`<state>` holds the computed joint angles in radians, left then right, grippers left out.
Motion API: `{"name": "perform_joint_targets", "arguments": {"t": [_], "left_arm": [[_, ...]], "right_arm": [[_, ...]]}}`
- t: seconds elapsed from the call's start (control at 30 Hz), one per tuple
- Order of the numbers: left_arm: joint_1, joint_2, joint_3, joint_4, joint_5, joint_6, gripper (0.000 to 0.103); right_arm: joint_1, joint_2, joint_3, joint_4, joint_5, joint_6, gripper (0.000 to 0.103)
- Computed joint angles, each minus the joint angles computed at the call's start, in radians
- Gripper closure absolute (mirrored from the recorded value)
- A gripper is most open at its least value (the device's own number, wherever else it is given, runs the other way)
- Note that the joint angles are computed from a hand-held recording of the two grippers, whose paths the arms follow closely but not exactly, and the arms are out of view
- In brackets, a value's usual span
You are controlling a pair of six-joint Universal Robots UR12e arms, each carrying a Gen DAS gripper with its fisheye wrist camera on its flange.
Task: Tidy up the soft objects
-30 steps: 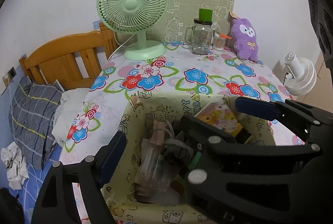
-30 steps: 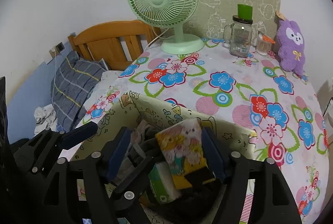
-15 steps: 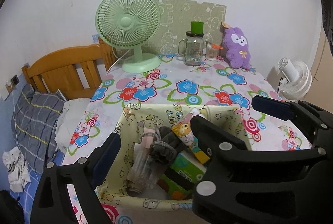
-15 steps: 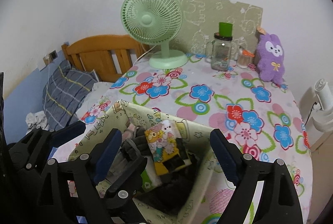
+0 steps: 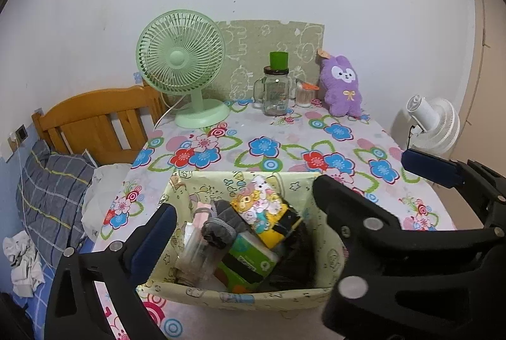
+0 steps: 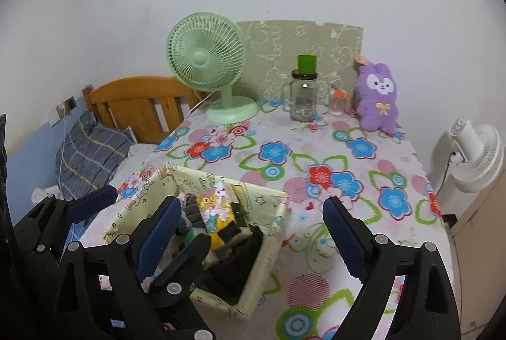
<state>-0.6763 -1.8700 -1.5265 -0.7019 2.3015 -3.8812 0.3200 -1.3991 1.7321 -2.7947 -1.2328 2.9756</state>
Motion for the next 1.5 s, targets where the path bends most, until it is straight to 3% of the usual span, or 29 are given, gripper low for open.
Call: {"name": "perform_joint_targets", "arguments": {"t": [0.6, 1.03, 1.5], "left_arm": [[-0.061, -0.029, 0.053, 0.041, 0.064, 0.053, 0.000], [-0.099, -0.042, 0.070, 0.122, 0.141, 0.108, 0.000], [-0.111, -0.042, 0.069, 0.176, 0.156, 0.159, 0.000]], "right_arm": [[-0.078, -0.099, 0.115, -0.153, -0.022, 0.084, 0.002], [-0.128, -0.169, 0.192, -0.262, -0.067, 0.147, 0.000], [-0.148, -0.198, 0.229, -0.317, -0.109, 0.212, 0.000]]}}
